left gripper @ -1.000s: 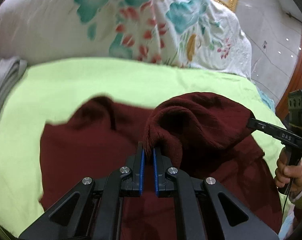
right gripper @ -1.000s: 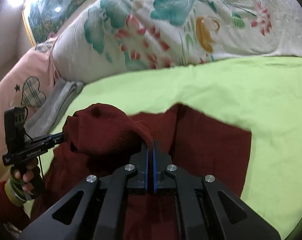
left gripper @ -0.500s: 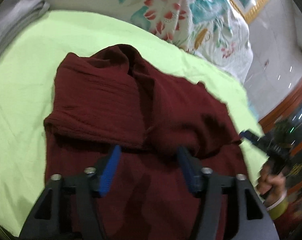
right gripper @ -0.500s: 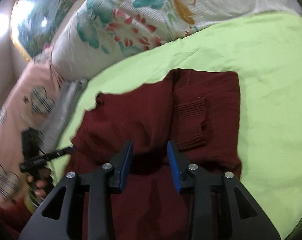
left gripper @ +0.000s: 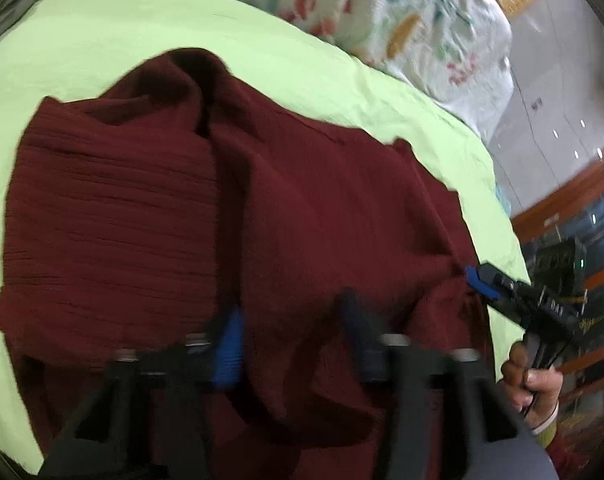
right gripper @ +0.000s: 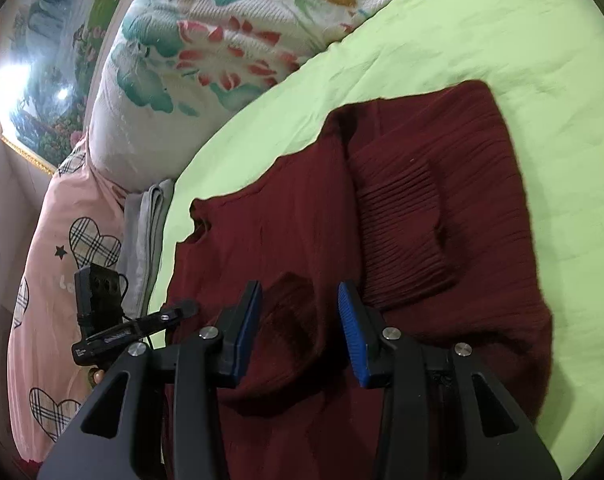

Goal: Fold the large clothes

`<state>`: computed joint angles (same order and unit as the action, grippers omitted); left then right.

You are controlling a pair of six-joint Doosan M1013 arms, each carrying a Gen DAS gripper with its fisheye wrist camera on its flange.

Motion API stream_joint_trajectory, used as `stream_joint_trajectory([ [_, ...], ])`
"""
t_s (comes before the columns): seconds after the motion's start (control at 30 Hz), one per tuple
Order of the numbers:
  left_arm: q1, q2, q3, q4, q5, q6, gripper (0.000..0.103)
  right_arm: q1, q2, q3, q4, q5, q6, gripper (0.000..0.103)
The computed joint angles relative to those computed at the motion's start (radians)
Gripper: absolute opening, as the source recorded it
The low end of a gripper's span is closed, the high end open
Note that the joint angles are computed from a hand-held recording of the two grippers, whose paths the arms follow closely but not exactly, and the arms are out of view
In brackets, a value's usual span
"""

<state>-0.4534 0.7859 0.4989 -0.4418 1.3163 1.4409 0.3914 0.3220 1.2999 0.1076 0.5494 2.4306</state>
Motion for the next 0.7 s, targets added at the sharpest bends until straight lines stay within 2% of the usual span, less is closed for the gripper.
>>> stream_joint_trajectory([
  [0.03, -0.001, -0.003, 0.007, -0.005, -0.002, 0.009, 0.006, 0.000, 0.005, -0.004, 0.006, 0.007, -0.005, 0.041],
  [0.07, -0.002, -0.013, 0.028, -0.004, -0.020, 0.015, 0.006, 0.000, 0.010, -0.008, 0.008, 0.016, -0.002, 0.041],
  [0.17, 0.008, -0.069, 0.126, -0.020, -0.141, 0.025, 0.004, -0.003, 0.016, -0.001, 0.009, 0.021, 0.035, 0.038],
  [0.23, 0.022, -0.092, 0.169, -0.070, -0.201, 0.022, 0.002, -0.006, 0.018, 0.006, 0.037, 0.012, 0.028, 0.020],
  [0.27, 0.028, -0.102, 0.186, -0.087, -0.226, 0.018, 0.002, -0.007, 0.021, 0.003, 0.063, 0.015, -0.002, 0.006],
  [0.33, 0.033, -0.112, 0.200, -0.099, -0.252, 0.015, 0.002, -0.003, 0.018, -0.002, 0.041, 0.010, -0.003, 0.004],
  [0.4, 0.035, -0.128, 0.224, -0.135, -0.297, 0.044, 0.002, 0.003, -0.010, 0.018, -0.068, -0.071, 0.065, 0.003],
  [0.47, 0.036, -0.144, 0.250, -0.185, -0.334, 0.092, 0.002, 0.006, -0.046, 0.050, -0.231, -0.175, 0.205, 0.003],
  [0.5, 0.033, -0.148, 0.255, -0.185, -0.345, 0.103, 0.003, 0.003, -0.055, 0.051, -0.268, -0.185, 0.230, 0.003],
  [0.6, 0.025, -0.143, 0.256, -0.137, -0.348, 0.078, 0.003, -0.005, -0.039, 0.019, -0.156, -0.110, 0.095, 0.006],
  [0.7, 0.024, -0.133, 0.254, -0.076, -0.304, 0.021, 0.003, -0.003, -0.019, 0.014, -0.079, -0.040, 0.040, 0.007],
])
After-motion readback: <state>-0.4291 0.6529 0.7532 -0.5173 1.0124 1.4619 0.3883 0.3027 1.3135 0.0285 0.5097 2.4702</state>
